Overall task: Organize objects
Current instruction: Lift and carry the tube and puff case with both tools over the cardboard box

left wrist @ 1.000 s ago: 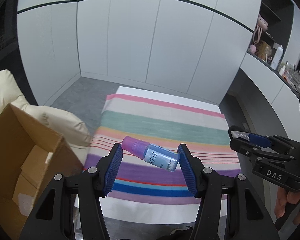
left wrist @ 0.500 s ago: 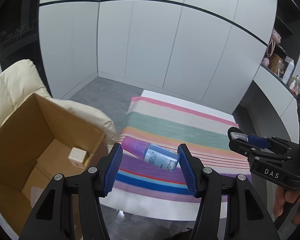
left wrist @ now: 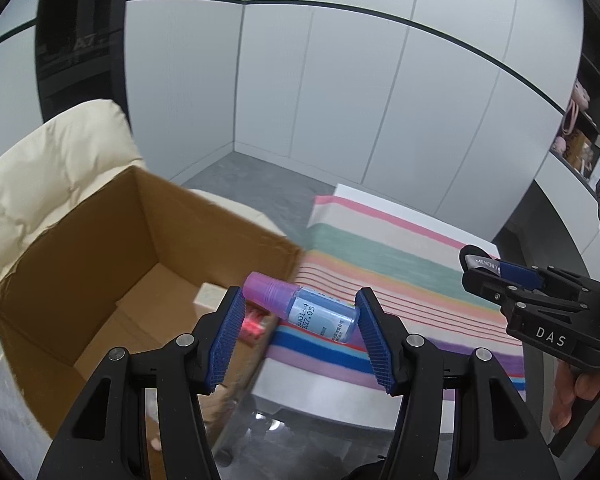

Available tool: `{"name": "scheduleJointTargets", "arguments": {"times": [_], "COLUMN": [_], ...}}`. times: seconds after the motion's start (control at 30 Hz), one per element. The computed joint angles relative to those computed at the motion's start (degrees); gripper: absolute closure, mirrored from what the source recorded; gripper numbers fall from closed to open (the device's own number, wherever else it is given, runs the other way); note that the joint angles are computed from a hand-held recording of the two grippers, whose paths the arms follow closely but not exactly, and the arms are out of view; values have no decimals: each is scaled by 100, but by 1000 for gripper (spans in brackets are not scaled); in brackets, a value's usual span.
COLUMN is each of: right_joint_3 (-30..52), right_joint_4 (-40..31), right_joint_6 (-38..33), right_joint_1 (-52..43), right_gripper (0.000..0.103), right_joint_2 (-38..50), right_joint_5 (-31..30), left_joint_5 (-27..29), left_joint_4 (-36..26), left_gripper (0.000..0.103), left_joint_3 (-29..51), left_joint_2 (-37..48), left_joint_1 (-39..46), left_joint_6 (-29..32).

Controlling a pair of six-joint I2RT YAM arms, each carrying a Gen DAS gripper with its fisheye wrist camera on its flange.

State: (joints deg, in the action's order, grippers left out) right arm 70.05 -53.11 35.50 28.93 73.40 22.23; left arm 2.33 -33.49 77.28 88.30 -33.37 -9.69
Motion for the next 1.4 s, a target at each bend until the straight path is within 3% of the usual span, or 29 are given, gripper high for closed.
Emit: {"name": "scheduleJointTargets", "arguments": {"times": [1.03,1.13,1.2,1.3,1.4], "right_joint_3": [2181,2411,2566,2777,3017], "right_joint_4": [436,385,377,370,345], "right_joint_6": [-274,-283,-307,-341,-362], "right_joint_1": [1288,1380,1434,1506,1584], "right_gripper": [51,51,51,51,51], "right_joint_2": [2329,2541,2692,2877,3088], "right_joint_5": [32,15,-2,-6,-21], "left_joint_5": [348,472,496,328,359], "left_joint_4": [-112,-98,-95,1,28], "left_gripper": [44,29,12,2,0], "left_joint_3": [-1032,-1153,-1205,-1328,-1407], "left_joint_2": [-845,-983,-1085,-1275,-1383], "left_joint_1": [1715,1872,1946,2027,2237], "left_joint_6": [584,565,580,693,769]}}
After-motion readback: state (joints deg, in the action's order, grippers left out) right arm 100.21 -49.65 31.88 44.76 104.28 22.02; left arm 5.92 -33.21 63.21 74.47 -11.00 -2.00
